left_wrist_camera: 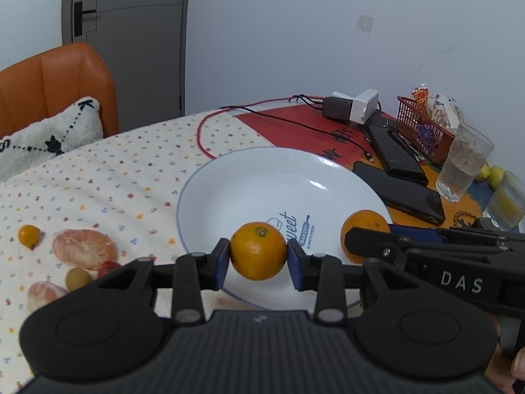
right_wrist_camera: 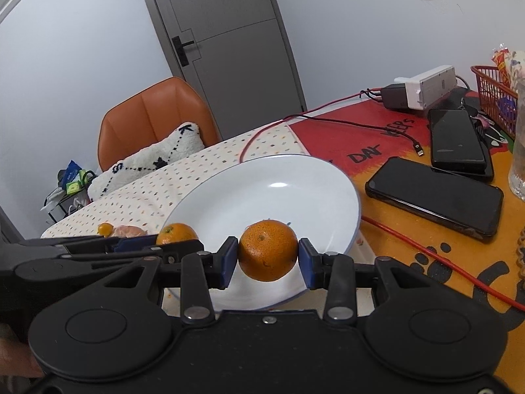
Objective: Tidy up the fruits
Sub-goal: 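Carry the orange with the right gripper onto the white plate and release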
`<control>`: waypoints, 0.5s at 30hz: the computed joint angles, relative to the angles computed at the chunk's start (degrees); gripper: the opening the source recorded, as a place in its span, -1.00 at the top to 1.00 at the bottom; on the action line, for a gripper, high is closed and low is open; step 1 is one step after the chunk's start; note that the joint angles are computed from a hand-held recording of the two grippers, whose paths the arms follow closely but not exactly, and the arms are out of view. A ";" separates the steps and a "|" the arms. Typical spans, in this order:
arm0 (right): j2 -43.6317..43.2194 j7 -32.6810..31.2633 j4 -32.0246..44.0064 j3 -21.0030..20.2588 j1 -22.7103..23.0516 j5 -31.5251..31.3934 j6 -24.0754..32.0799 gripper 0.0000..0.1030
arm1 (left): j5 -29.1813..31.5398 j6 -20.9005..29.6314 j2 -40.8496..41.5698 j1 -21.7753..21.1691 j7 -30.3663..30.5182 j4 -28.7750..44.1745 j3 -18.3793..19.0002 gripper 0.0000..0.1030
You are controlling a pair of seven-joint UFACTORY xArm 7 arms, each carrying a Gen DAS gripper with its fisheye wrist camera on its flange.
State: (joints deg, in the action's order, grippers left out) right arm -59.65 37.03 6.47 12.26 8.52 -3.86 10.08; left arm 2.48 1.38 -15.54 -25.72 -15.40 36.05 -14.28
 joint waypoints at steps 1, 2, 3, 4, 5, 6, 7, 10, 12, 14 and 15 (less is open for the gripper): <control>0.15 -0.07 -0.06 -0.12 -0.16 -0.05 -0.17 0.26 | 0.04 -0.14 0.64 0.02 -0.07 0.34 -0.12 0.31; 0.48 -0.22 -0.08 -0.36 -0.28 -0.07 -0.48 0.26 | 0.22 -0.32 1.24 0.21 -0.22 0.65 -0.37 0.31; 0.78 -0.36 -0.13 -0.59 -0.37 -0.05 -0.76 0.26 | 0.56 -0.45 1.86 0.56 -0.47 1.01 -0.77 0.31; 1.04 -0.50 -0.14 -0.71 -0.49 -0.05 -0.95 0.26 | 1.03 -0.53 2.50 1.05 -0.83 1.38 -1.27 0.31; 1.37 -0.61 -0.13 -0.74 -0.70 -0.08 -1.21 0.26 | 1.55 -0.51 3.15 1.60 -1.31 1.79 -1.76 0.31; 1.54 -0.69 -0.18 -0.78 -0.87 -0.07 -1.33 0.26 | 2.03 -0.42 3.80 2.10 -1.89 2.22 -2.17 0.31; 1.71 -0.68 -0.22 -0.77 -1.04 -0.03 -1.46 0.26 | 2.52 -0.19 4.43 2.55 -2.53 2.66 -2.51 0.31; 2.28 -0.82 -0.32 -0.99 -1.34 0.11 -2.02 0.26 | 2.37 0.95 6.06 1.57 -2.43 3.92 -1.49 0.30; 2.67 -0.99 -0.33 -1.09 -1.51 0.16 -2.42 0.26 | 1.08 0.86 6.40 0.18 -1.34 4.09 -0.21 0.30; 3.01 -1.06 -0.30 -1.05 -1.65 0.22 -2.66 0.26 | 3.11 0.20 5.82 2.16 -3.36 3.70 -1.74 0.27; 3.03 -1.07 -0.29 -1.05 -1.70 0.27 -2.63 0.26 | 4.28 0.25 5.37 3.15 -4.35 3.52 -2.50 0.26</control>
